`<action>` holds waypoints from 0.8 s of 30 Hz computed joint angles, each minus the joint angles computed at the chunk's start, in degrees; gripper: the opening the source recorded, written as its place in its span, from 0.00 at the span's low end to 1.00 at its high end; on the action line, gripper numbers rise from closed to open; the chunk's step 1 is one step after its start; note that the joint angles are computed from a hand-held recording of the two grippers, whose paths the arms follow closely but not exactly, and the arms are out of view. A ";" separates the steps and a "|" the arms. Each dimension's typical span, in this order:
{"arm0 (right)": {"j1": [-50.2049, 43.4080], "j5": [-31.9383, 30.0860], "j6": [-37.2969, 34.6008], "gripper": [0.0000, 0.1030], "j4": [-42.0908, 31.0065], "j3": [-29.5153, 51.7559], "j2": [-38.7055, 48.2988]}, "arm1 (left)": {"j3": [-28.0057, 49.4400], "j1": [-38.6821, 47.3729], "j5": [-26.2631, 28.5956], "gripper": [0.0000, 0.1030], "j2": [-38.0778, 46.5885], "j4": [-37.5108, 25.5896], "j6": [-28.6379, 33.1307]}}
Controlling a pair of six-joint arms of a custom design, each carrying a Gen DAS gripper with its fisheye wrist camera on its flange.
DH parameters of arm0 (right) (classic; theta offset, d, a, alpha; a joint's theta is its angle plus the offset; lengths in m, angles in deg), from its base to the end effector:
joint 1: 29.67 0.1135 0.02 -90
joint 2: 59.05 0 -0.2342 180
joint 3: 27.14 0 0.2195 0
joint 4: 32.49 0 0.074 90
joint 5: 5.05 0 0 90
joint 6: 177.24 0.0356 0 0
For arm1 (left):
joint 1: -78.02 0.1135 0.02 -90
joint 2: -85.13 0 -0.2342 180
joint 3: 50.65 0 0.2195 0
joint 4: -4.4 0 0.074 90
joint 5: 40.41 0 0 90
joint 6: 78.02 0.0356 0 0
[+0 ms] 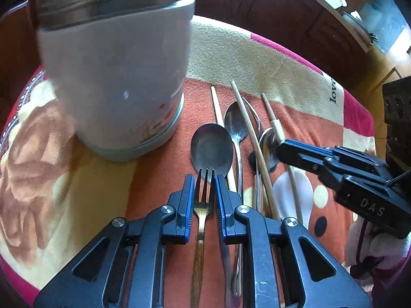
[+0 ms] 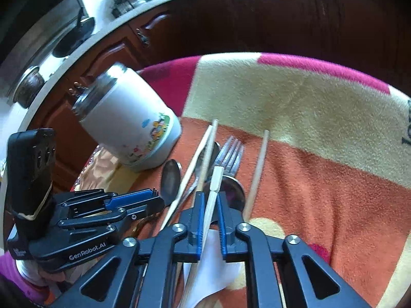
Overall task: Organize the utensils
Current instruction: 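Grasp the gold fork with the left tool while the right tool grasps a wooden chopstick, then lift the fork and chopstick and carry both tools over the white jar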
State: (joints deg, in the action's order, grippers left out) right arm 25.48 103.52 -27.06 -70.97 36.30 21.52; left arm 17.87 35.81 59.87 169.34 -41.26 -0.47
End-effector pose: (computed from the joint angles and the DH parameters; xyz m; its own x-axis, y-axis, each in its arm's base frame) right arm 0.1534 0.2005 0.1910 -0.8202 0.2613 -0.5089 0.0734 0.9303 0.3594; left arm 0.1883 -0.1794 0.1915 -0.7909 0.4310 -0.4344 0.5673 0.7826 -0.2563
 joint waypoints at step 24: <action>21.70 22.20 13.44 0.06 -25.85 20.85 1.19 | -0.46 1.53 3.40 0.13 -29.46 -15.89 -0.79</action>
State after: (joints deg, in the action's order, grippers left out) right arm 47.18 125.72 -13.62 -96.82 57.15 22.71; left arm 17.41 37.34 63.27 139.88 -57.15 -1.26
